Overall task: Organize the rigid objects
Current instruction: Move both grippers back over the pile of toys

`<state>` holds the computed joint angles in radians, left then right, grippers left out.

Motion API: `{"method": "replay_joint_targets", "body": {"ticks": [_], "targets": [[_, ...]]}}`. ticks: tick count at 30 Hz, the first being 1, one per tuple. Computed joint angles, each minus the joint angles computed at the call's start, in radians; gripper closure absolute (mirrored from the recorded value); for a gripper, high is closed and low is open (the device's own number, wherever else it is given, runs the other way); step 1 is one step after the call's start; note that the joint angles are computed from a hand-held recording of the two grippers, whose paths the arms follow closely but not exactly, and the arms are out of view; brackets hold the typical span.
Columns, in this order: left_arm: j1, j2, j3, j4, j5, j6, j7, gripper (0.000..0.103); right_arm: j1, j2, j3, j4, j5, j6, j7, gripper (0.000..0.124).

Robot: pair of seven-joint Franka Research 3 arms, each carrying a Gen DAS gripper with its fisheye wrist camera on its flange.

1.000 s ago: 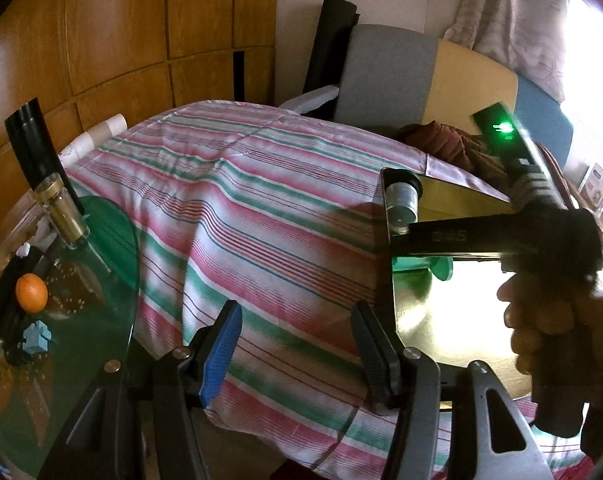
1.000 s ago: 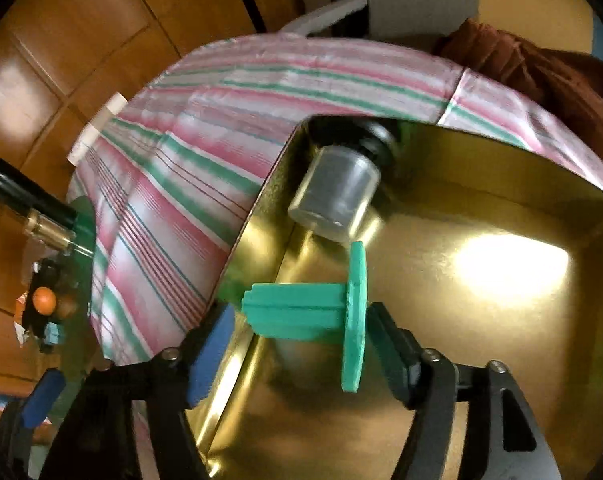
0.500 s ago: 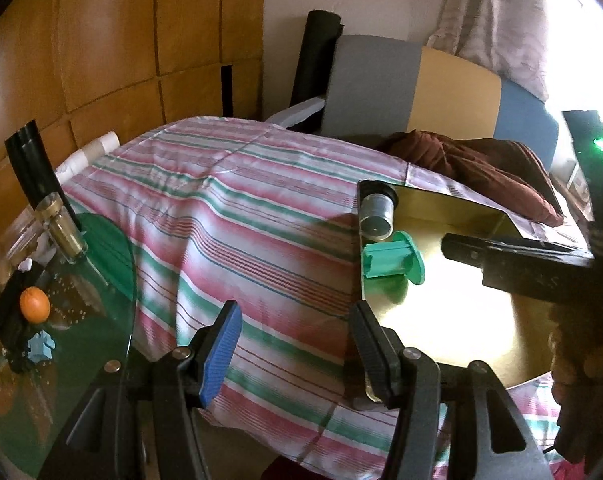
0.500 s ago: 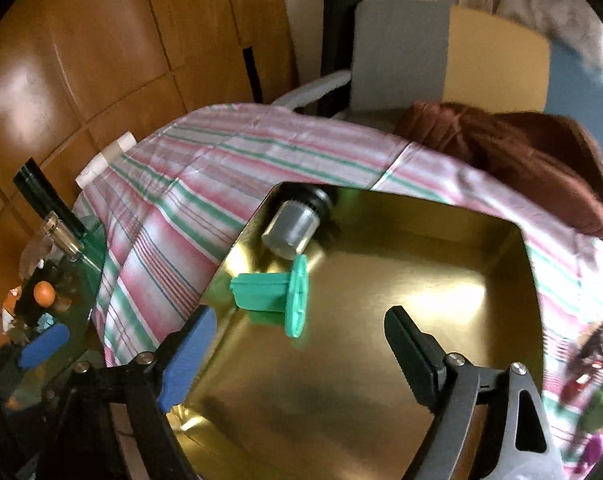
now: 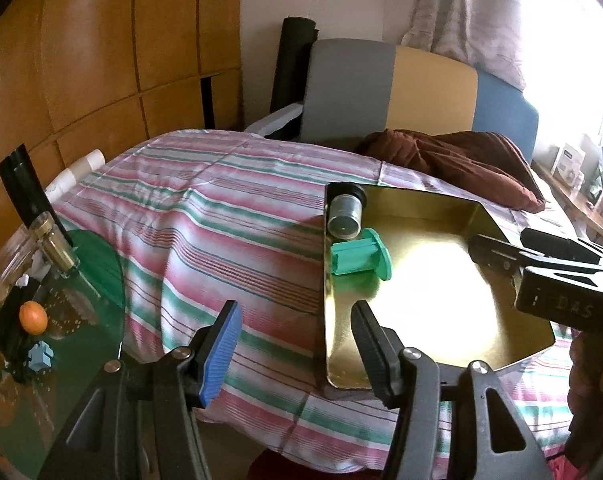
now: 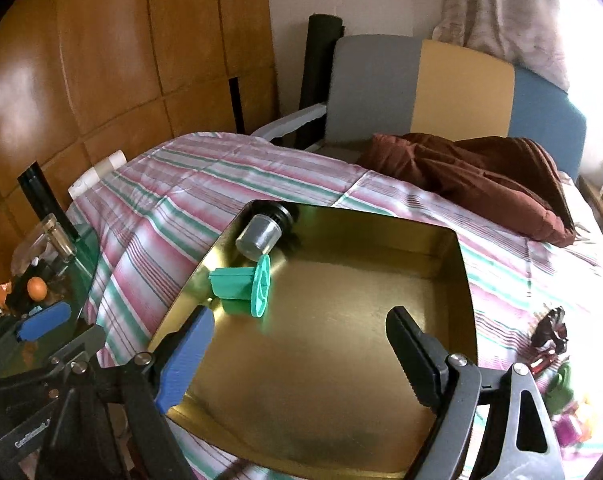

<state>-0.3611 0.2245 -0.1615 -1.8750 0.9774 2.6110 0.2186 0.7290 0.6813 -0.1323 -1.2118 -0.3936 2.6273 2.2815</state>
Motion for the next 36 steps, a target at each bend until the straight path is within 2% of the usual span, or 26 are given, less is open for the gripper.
{"method": "replay_joint_targets", "body": {"ticks": [9, 16, 30, 36], "targets": [[-0.012, 0.008, -0.007, 0.009, -0.007, 0.008, 0.023, 0.046, 0.042, -0.076, -0.054, -0.124, -0.110, 0.030, 0.122, 0.034], [-0.022, 0.015, -0.008, 0.017, -0.016, 0.011, 0.047, 0.046, 0.042, -0.127, -0.053, -0.201, -0.209, 0.033, 0.200, 0.030], [-0.034, 0.037, -0.008, 0.039, -0.044, 0.018, 0.099, 0.046, -0.021, -0.275, -0.028, -0.395, -0.372, 0.015, 0.364, 0.025], [-0.022, 0.071, -0.020, 0.076, -0.122, 0.099, 0.204, 0.046, -0.081, -0.400, -0.034, -0.533, -0.494, -0.034, 0.527, 0.025]]}}
